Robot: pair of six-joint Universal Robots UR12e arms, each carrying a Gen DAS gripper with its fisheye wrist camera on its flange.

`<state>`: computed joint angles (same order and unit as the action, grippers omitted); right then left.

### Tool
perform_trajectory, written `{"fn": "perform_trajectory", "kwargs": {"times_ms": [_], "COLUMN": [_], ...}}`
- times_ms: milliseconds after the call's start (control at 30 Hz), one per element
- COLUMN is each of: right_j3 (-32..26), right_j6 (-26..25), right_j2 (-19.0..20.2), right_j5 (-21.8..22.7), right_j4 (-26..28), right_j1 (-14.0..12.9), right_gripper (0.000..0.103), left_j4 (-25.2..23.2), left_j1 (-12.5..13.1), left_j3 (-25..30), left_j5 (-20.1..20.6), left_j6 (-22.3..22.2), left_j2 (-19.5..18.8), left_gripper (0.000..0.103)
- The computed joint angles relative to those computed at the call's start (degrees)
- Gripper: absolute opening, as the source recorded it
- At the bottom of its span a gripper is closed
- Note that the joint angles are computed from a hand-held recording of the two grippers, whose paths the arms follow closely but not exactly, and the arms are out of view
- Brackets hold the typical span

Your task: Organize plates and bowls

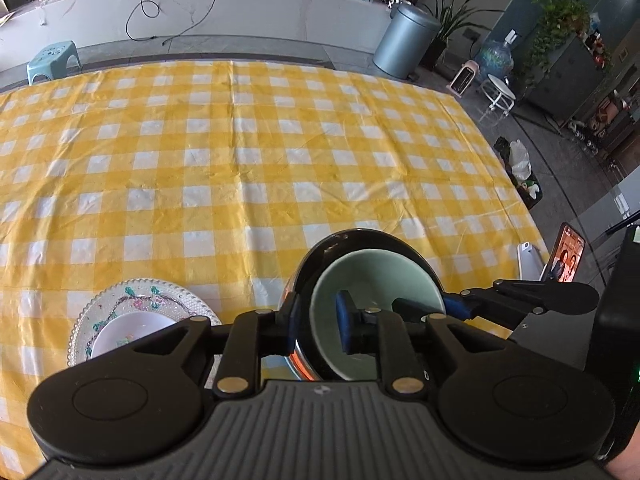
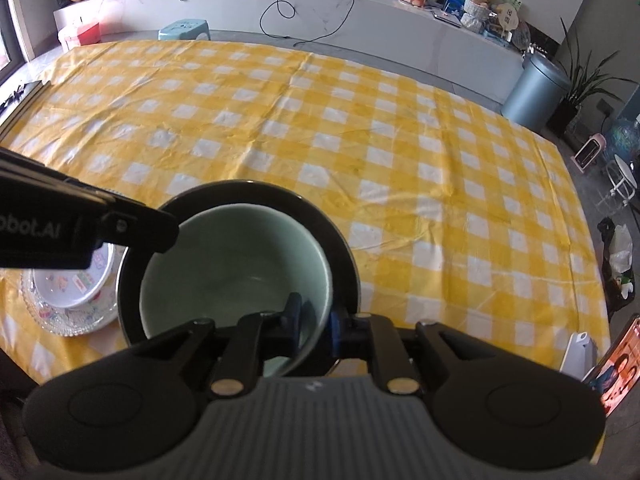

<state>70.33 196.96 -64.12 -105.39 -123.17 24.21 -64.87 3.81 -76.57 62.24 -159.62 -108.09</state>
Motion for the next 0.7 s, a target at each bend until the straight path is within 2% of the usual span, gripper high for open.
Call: {"fn": "perform_trajectory", "kwargs": {"times_ms": [133,233,267,500,567,633,700], "right_j3": [0.29,0.42,0.55,2.46,3.29,4.14,4.98], "right_j6": [1.95,2.04,2.08,2.62,3.16,5.17,8.38], "right_j2": [-0.40,-0.59,-0.68,-1.94,-2.45,-2.98,-3.43], "right_j5": [1.06,0.89,0.99,2.34,2.51,1.94,1.73], "right_j4": [-0.60,-1.69,-2.30,-8.60,-10.75,-12.09,-12.43], "right_j1": [-0.37,-0.33,-0.35,-0.83,-0.96,-1.04,-1.23], "right_gripper": [0.016,0.021,0.025,0.034,0.045,0.049,0.050], "left_j4": [1.35,1.14,1.29,2.67,3.66,4.66,5.75], "left_j1": [0.70,1.03,1.12,1.81,2.10,2.45,2.83], "left_j3": [-0.77,-0.70,-0.79,-1.66,-2.19,-2.83,-3.54], "left_j5": [-1.36,-2.17,-2.51,-3.82,-4.71,-6.07,-7.74], "left_j6": [-1.25,-1.66,-1.71,-2.98,-3.94,-5.05,-6.86], "left_j2": [0.27,0.18,0.18,0.30,0.37,0.48,0.53], "left_gripper": [0.024,0.024,0.024,0.029,0.039,0.049,0.059]}}
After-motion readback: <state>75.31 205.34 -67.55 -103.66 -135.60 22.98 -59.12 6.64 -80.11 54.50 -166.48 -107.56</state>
